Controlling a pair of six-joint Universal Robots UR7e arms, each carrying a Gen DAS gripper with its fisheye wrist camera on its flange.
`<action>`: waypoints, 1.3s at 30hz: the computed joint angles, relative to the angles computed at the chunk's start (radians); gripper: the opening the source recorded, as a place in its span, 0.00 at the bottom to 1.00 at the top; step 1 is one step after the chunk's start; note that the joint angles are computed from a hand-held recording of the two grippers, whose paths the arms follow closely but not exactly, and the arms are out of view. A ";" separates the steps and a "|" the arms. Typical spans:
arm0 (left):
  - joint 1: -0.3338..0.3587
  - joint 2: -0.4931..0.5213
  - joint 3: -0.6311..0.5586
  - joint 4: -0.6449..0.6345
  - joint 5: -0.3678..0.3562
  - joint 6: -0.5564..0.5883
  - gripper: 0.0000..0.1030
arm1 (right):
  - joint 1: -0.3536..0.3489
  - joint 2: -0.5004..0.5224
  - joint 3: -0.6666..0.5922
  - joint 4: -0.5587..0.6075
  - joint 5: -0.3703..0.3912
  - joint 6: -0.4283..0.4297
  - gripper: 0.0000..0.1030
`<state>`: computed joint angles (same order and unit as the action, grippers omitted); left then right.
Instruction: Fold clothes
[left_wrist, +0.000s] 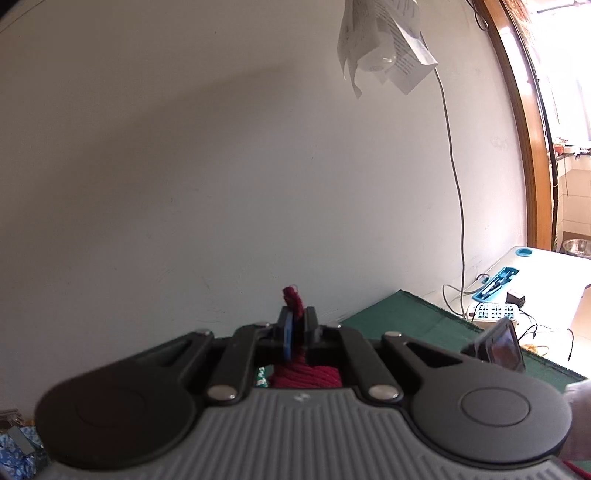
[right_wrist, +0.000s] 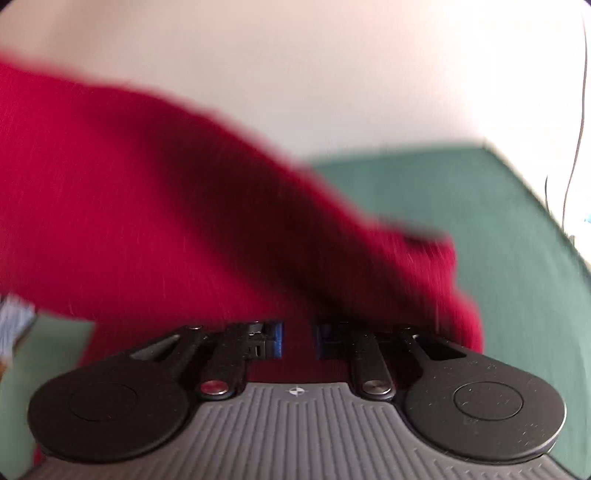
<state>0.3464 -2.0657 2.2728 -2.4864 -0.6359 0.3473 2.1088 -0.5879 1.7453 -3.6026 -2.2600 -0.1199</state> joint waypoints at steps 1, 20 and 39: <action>-0.002 -0.004 0.011 0.009 0.029 -0.008 0.01 | -0.014 0.007 -0.016 -0.066 0.044 -0.021 0.20; 0.306 -0.107 0.088 0.300 -0.023 -0.302 0.15 | -0.045 -0.395 0.312 0.252 0.219 0.280 0.48; 0.328 -0.129 0.107 0.293 -0.127 -0.256 0.07 | -0.055 -0.296 0.162 0.205 0.294 0.280 0.12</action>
<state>0.6739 -2.1950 2.3800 -2.1937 -0.7625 0.0917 2.0536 -0.8835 1.9071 -3.3974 -1.9659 0.1598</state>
